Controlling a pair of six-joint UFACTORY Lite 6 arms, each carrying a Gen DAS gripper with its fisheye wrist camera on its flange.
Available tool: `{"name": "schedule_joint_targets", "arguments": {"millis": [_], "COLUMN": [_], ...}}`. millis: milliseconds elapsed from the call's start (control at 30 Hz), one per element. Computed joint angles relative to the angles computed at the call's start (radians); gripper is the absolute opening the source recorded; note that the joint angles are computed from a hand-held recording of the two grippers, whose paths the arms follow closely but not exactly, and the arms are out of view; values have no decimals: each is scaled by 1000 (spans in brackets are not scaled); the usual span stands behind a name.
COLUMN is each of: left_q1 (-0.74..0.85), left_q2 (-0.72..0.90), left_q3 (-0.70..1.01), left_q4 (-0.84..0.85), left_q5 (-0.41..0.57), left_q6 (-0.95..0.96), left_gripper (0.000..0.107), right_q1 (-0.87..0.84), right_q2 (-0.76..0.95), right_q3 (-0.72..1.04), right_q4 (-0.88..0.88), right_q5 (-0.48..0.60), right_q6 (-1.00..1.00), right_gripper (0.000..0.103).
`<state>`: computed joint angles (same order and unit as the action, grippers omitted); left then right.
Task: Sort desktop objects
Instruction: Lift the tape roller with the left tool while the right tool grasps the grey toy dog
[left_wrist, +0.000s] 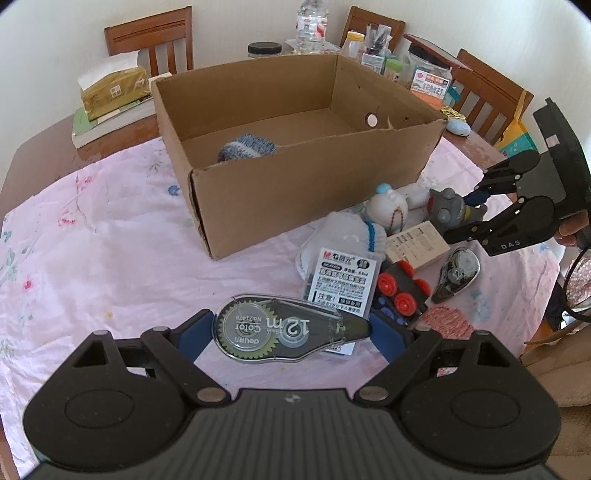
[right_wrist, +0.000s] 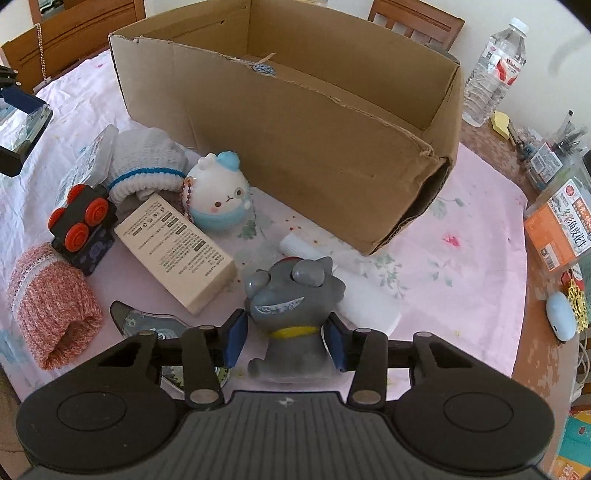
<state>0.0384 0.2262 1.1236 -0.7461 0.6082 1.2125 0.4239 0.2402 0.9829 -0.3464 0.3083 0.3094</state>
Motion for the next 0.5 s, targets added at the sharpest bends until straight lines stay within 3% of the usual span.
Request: {"name": "schedule_joint_targets", "arguments": {"millis": [500], "left_q1": [-52], "left_q2": [-20], "left_q3": [71], "left_q4": [10], "left_q5": [52], "left_q6": [-55], "left_gripper": [90], "right_q1": [-71], "right_q2": [-76], "right_q3": [33], "right_q4": [269], "right_q5": [77], "right_q6": [-338], "right_gripper": [45]}}
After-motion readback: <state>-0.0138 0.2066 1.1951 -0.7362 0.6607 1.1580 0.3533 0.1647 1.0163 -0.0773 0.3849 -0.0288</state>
